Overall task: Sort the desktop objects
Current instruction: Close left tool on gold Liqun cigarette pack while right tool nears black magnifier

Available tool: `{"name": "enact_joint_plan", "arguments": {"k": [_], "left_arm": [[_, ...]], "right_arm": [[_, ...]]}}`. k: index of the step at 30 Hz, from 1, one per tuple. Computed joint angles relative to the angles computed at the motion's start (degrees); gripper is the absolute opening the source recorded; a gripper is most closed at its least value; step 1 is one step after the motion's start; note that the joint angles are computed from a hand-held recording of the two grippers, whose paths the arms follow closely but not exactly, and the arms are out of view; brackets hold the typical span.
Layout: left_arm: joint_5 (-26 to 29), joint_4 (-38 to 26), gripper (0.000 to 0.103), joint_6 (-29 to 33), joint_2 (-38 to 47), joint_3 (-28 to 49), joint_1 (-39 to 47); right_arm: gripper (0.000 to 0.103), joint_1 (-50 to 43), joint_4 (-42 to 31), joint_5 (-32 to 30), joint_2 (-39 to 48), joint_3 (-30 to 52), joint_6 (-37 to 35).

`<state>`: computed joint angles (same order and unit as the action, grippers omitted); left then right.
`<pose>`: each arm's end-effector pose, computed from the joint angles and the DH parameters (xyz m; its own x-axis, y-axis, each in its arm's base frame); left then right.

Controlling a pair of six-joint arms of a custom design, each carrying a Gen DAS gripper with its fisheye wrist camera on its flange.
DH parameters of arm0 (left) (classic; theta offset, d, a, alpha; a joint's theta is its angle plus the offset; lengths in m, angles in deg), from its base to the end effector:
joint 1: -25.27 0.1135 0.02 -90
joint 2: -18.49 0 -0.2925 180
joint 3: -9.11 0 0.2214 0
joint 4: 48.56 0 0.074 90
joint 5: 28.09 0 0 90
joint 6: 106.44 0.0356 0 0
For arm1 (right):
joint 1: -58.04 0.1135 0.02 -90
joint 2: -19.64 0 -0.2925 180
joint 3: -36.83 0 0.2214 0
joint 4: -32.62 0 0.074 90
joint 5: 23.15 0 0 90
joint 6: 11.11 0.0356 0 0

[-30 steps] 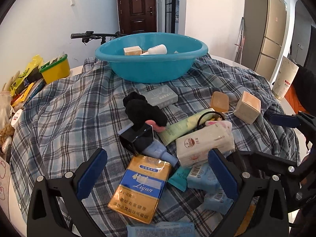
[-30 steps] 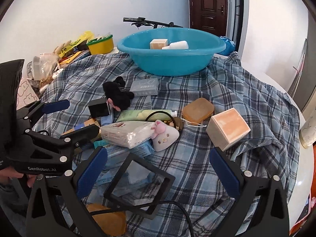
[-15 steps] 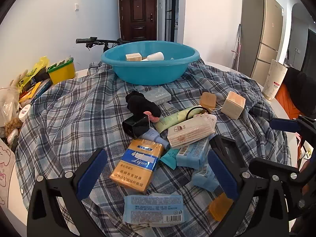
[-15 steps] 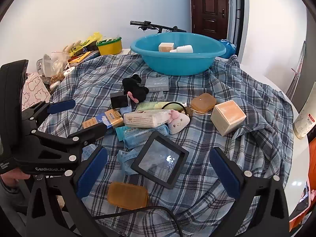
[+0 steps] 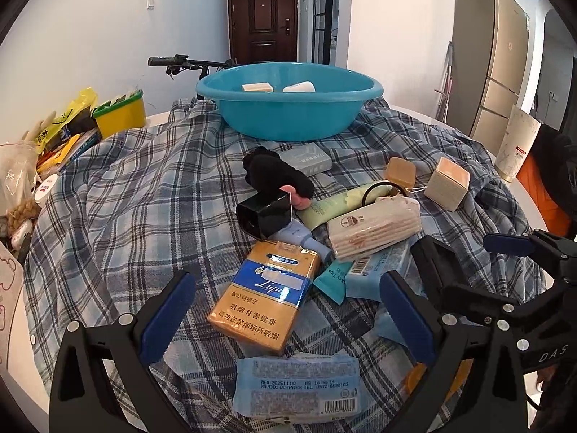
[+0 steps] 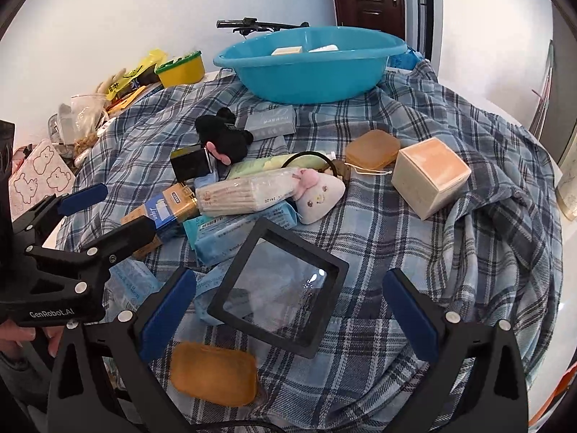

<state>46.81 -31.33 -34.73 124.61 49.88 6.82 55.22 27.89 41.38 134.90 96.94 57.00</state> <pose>0.2552 -0.0754 0.1126 -0.7147 -0.0810 -0.6947 -0.0882 0.9958 -0.0253 0.3250 -0.0007 0.1045 -0.7378 -0.3007 -0.6043 -0.4809 0.8624 0.1581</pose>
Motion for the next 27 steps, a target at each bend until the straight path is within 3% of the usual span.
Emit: {"name": "enact_joint_plan", "arguments": {"k": [9, 13, 19, 25, 27], "left_arm": [[1.4, 3.9, 0.103, 1.8, 5.1, 0.6, 4.2], [6.3, 7.3, 0.103, 4.0, 7.0, 0.0, 7.7], [11.3, 7.3, 0.103, 5.3, 10.0, 1.6, 9.6], [11.9, 7.0, 0.084, 5.4, 12.6, 2.9, 9.6], [10.9, 8.2, 0.068, 5.5, 12.6, 2.2, 9.5]], "right_arm": [[0.103, -1.0, -0.5, -3.3, 4.2, 2.5, 1.8], [0.103, -1.0, -1.0, -3.8, 5.6, 3.7, 1.7], [0.097, -1.4, -1.2, -6.1, 6.0, 4.2, 0.7], [0.097, -1.2, -2.7, -5.8, 8.1, 6.1, 1.0], [0.097, -1.6, -3.0, -6.2, 8.3, 6.3, 1.1]]}}
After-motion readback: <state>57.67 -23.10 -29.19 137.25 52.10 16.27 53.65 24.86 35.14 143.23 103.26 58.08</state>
